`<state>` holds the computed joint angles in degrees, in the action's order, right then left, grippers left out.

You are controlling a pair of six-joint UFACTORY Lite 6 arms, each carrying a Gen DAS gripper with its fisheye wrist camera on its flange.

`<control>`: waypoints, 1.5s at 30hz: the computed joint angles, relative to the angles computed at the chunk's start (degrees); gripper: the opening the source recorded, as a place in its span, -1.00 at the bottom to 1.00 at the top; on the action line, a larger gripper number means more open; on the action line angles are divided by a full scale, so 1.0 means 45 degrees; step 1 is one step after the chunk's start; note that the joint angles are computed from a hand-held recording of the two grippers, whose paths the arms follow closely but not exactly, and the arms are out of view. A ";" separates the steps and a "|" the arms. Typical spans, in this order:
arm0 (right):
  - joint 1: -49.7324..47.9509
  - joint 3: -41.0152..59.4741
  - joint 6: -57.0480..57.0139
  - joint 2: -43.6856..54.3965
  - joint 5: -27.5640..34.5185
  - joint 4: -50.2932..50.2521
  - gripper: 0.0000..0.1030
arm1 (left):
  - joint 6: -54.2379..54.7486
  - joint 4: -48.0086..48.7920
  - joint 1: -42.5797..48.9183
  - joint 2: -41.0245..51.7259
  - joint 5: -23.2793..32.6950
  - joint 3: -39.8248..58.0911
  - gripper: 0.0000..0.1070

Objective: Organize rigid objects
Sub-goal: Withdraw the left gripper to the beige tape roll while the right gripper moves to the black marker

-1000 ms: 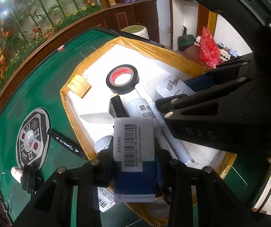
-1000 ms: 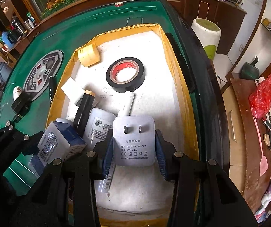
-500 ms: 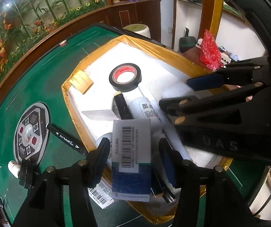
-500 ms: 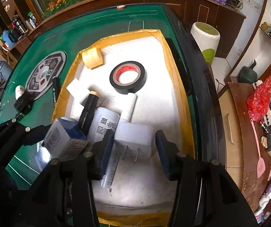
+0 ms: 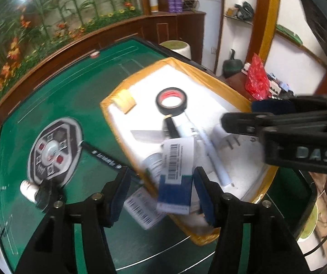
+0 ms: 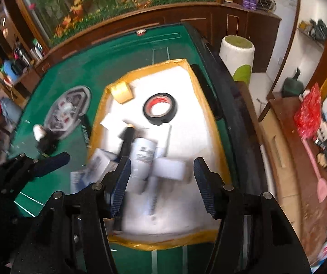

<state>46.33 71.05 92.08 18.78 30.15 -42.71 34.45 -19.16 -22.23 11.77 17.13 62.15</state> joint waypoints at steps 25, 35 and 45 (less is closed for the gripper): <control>0.1593 0.5425 -0.3093 0.4172 -0.1743 0.3885 0.12 | 0.3945 -0.3037 0.9449 0.2143 0.2445 0.1278 0.13; 0.1490 0.6924 -0.1835 0.4919 0.1767 0.2411 0.12 | 0.3404 -0.2250 1.0344 0.3823 0.2625 0.2969 0.13; 0.1914 0.8618 -0.3621 0.5861 0.0595 0.3624 0.12 | 0.3026 -0.1134 0.9773 0.4798 0.2660 0.3641 0.13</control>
